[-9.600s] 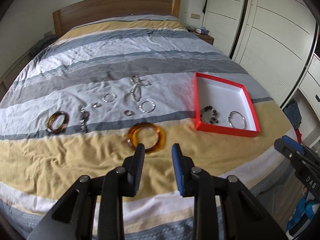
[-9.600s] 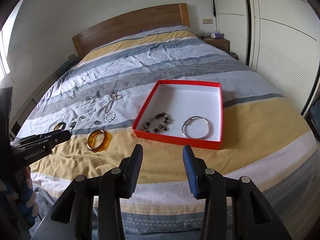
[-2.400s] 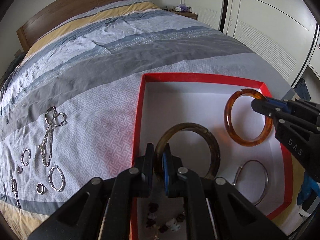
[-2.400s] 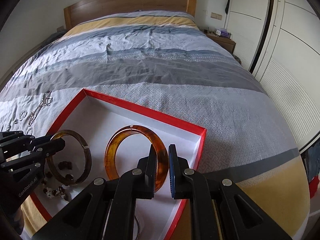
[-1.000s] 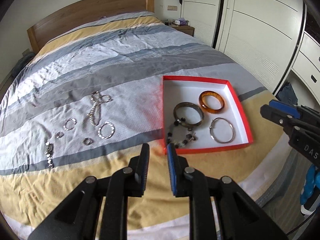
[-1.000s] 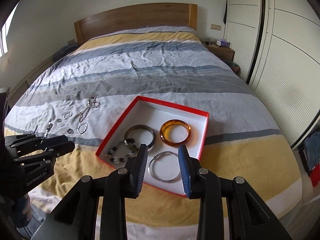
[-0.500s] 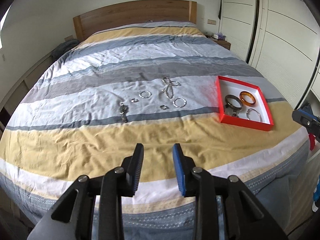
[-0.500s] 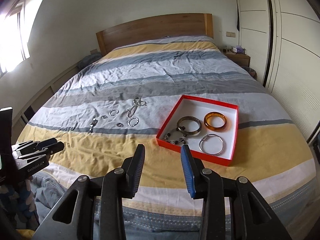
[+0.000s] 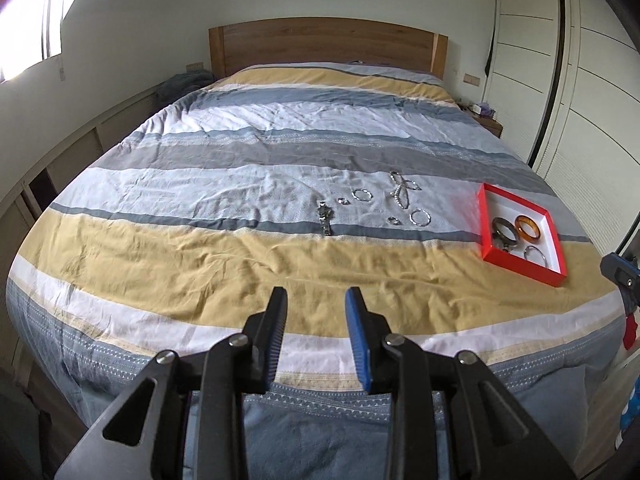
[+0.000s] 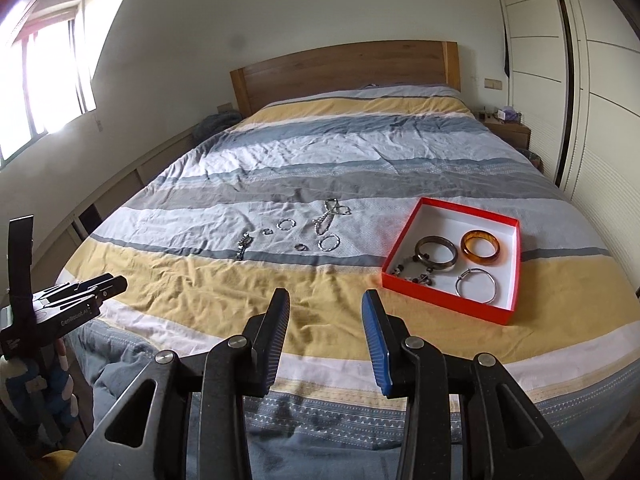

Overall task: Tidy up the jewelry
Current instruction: 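Withdraw both tools from the box toward the remaining jewelry, then grasp the silver watch with the left tool while the right tool grasps a silver ring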

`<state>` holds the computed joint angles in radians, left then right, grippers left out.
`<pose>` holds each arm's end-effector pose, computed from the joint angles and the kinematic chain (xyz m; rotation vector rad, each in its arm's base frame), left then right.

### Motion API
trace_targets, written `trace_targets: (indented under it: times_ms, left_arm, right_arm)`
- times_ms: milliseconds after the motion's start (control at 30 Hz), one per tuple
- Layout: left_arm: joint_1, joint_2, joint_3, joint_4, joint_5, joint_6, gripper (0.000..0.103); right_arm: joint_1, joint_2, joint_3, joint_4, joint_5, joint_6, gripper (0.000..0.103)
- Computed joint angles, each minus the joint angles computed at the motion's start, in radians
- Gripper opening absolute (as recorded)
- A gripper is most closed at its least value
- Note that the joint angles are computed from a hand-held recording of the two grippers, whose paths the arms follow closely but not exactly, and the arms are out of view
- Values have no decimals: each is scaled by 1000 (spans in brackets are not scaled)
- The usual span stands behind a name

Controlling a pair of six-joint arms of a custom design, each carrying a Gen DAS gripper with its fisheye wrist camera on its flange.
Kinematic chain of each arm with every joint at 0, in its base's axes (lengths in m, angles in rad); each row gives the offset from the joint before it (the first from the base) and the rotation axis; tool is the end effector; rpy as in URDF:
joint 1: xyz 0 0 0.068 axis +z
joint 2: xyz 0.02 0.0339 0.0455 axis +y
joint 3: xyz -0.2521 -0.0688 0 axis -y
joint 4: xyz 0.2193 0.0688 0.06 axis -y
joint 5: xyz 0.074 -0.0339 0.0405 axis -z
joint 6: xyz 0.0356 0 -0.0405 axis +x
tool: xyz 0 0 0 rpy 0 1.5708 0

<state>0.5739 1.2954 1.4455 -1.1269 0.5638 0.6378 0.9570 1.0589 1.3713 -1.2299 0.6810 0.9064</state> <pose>0.1930 0.1021 0.3620 0.2824 2.3347 -0.1494 0.1039 0.1085 0.3771 0.2105 2.2292 0.1347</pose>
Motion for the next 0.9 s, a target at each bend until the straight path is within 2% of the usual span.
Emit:
trace_targets:
  times_ms: [233, 500, 700, 900]
  left_arm:
    - [16, 46, 4, 10, -5, -7, 31]
    - [-105, 141, -24, 163, -101, -125, 32]
    - [-238, 317, 33, 278, -178, -239, 32]
    - [-368, 547, 180, 357, -240, -349, 32]
  right_arm:
    - [-11, 15, -42, 92, -27, -31, 37]
    - [-215, 100, -128, 342, -243, -232, 37]
    - [-406, 289, -133, 551, -452, -389, 37]
    - [-538, 545, -69, 719, -620, -484, 37]
